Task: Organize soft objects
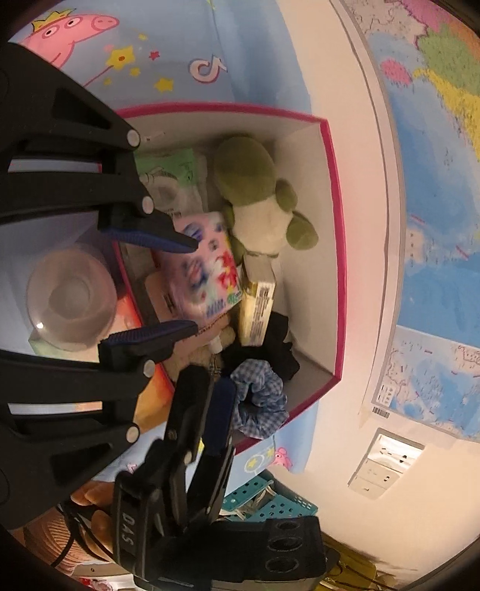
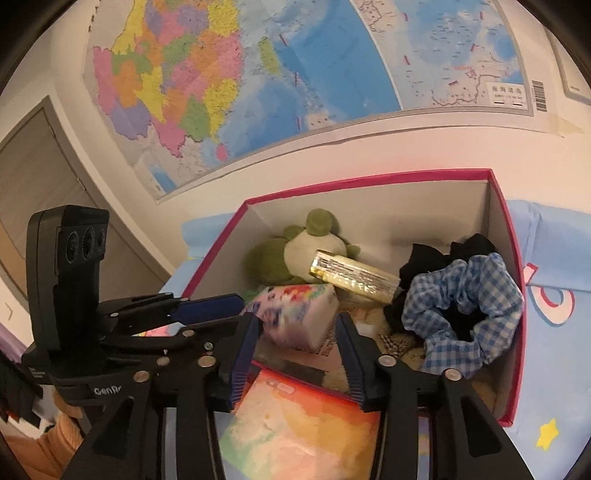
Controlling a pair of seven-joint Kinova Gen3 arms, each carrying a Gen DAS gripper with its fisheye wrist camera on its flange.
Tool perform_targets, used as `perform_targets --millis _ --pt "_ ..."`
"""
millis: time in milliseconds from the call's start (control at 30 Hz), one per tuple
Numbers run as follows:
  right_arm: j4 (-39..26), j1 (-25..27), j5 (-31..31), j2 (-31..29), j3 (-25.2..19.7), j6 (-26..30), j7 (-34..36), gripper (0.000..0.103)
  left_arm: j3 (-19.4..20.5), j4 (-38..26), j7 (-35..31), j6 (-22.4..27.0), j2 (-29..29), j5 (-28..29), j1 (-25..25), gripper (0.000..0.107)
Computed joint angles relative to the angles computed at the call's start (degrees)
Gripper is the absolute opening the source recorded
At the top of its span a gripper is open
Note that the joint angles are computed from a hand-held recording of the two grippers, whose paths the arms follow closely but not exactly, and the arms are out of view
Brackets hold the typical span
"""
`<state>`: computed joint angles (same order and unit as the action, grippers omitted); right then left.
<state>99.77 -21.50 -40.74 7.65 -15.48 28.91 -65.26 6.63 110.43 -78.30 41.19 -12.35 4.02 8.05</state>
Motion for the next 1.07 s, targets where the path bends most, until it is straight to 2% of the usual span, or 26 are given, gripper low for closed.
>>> perform_targets --millis 33,100,233,267,300,367,467,567,633,700,867,933,1067 --pt "0.5 -0.1 0.2 -0.4 0.1 -0.4 -0.2 0.052 0.8 0.4 1.1 -0.3 -0.6 -1.1 -0.4 0.043" --pt "1.9 -0.1 0.1 -1.9 0.1 -1.4 0.2 0.053 2.5 1.5 3.7 -1.2 -2.4 -3.5 -1.1 0.064" --pt "5.3 -1.8 3.7 -6.1 0.3 -4.4 -1.0 0.064 6.2 4.5 8.6 -3.2 -7.6 -8.3 -2.9 0.069" --pt "7.0 -1.5 6.0 -8.1 -1.1 -6.3 -2.1 0.069 6.9 5.5 9.5 -3.6 -9.3 -9.0 -3.3 0.076" --pt "8.4 -0.2 7.5 -9.5 -3.2 -7.8 -3.0 0.072 8.1 6.4 11.0 -4.0 -10.9 -10.0 -4.3 0.09" --pt "11.8 2.9 12.2 -12.7 -8.5 -11.6 -6.8 0.089 12.4 9.0 15.6 -4.8 -15.4 -12.2 -8.2 0.103" --pt "16.8 8.8 19.2 -16.7 -16.5 -16.4 -13.5 0.103 17.6 12.0 19.8 -3.6 -20.9 -14.1 -12.3 0.103" --pt "20.3 15.9 23.5 -19.5 -24.4 -17.8 -20.5 0.103 22.1 13.5 23.1 -0.8 -24.1 -14.1 -15.6 0.103" --pt "22.1 18.8 26.3 -21.0 -27.8 -18.2 -25.2 0.103 24.8 14.0 24.3 1.4 -25.7 -14.2 -17.3 0.103" --pt "23.9 17.9 29.6 -22.1 -27.4 -19.1 -29.8 0.103 26.1 14.1 25.0 3.6 -26.6 -13.8 -17.8 0.103" --pt "25.8 8.2 39.1 -21.8 -19.9 -17.8 -41.2 0.103 25.9 15.1 26.0 4.7 -28.4 -11.4 -16.4 0.103" --pt "26.6 6.6 40.4 -22.0 -18.9 -18.0 -43.1 0.103 27.6 15.0 26.9 5.7 -29.2 -11.3 -17.8 0.103" --pt "28.0 6.7 43.3 -23.1 -19.7 -18.7 -46.8 0.103 27.6 15.2 26.9 5.6 -29.7 -9.9 -17.4 0.103"
